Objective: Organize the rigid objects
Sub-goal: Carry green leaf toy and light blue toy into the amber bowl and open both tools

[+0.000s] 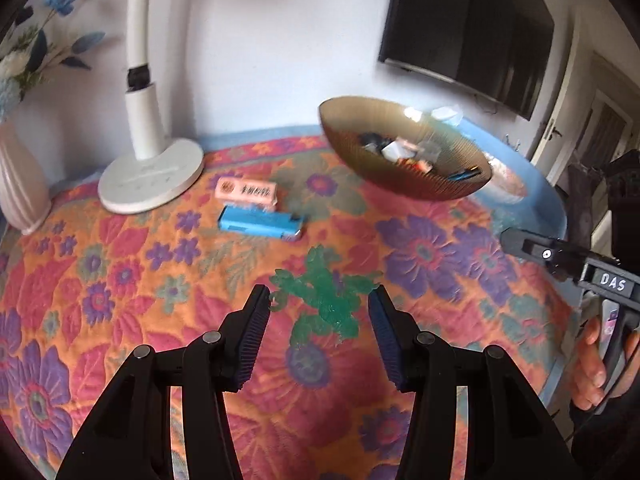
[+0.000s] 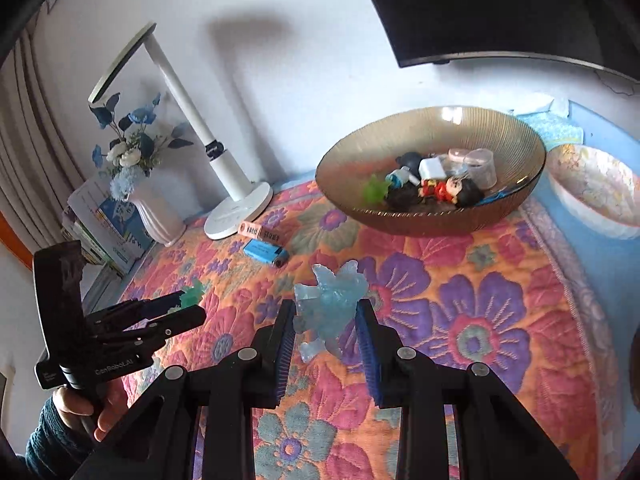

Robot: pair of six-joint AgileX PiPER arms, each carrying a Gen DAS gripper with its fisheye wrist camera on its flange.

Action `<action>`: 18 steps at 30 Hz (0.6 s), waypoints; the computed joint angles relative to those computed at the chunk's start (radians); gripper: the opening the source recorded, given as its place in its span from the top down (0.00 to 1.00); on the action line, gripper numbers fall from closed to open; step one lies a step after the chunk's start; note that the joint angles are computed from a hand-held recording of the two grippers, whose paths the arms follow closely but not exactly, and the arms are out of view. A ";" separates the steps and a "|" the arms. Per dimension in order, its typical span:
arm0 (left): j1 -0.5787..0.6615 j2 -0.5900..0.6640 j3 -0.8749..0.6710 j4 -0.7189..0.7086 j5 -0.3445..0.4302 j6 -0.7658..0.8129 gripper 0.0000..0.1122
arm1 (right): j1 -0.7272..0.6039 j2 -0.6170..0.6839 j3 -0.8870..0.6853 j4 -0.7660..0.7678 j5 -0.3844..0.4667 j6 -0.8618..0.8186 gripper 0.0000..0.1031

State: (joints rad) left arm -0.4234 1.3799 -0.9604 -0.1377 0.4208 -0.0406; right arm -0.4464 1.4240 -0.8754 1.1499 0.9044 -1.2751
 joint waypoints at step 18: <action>-0.141 0.588 -0.952 0.107 0.306 -0.160 0.34 | 0.066 0.204 -0.486 -0.407 -0.177 0.509 0.51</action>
